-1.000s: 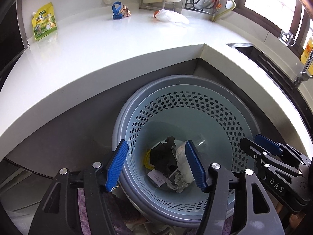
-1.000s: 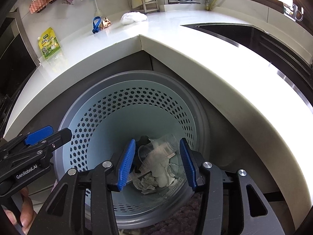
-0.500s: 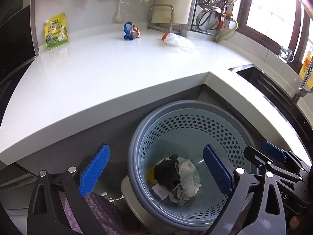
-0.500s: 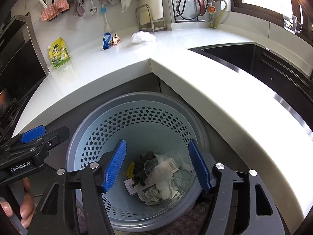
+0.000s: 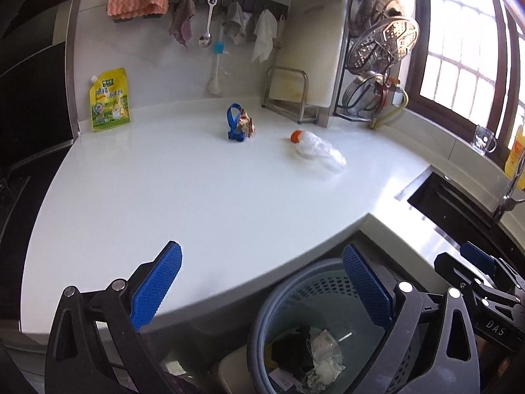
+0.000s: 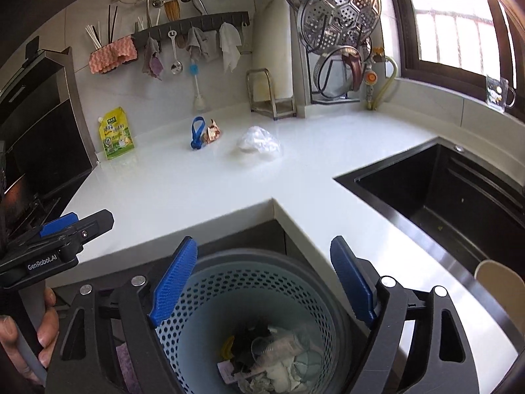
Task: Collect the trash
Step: 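Move both open tools back over the counter toward the plastic bag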
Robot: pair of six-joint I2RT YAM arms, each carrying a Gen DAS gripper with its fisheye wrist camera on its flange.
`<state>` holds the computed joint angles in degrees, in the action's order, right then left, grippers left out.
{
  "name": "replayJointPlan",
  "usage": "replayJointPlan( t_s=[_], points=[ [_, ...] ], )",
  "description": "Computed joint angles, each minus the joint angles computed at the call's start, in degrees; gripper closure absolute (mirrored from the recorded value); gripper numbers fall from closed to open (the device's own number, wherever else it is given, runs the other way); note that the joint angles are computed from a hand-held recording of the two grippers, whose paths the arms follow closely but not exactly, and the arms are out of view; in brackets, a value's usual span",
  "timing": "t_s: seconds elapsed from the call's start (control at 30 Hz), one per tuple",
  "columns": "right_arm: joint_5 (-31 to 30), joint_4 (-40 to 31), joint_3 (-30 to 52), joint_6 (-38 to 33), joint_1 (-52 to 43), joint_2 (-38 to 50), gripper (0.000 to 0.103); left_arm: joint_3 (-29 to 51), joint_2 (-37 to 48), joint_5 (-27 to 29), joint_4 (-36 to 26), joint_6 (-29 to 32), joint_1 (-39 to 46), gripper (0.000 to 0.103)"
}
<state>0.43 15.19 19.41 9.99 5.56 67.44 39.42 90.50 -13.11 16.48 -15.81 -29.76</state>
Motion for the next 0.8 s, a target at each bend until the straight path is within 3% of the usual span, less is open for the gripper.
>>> replayJointPlan(
  t_s=[0.33, 0.8],
  points=[
    [-3.2, 0.4, 22.3, -2.4, -1.9, 20.8, 0.023, 21.0, 11.6, 2.6, -5.9, 6.9, 9.6, 0.006],
    [-7.0, -20.4, 67.0, -4.5, -3.0, 54.0, 0.023, 58.5, 37.0, 5.3, -22.4, 8.6, 15.3, 0.006]
  ],
)
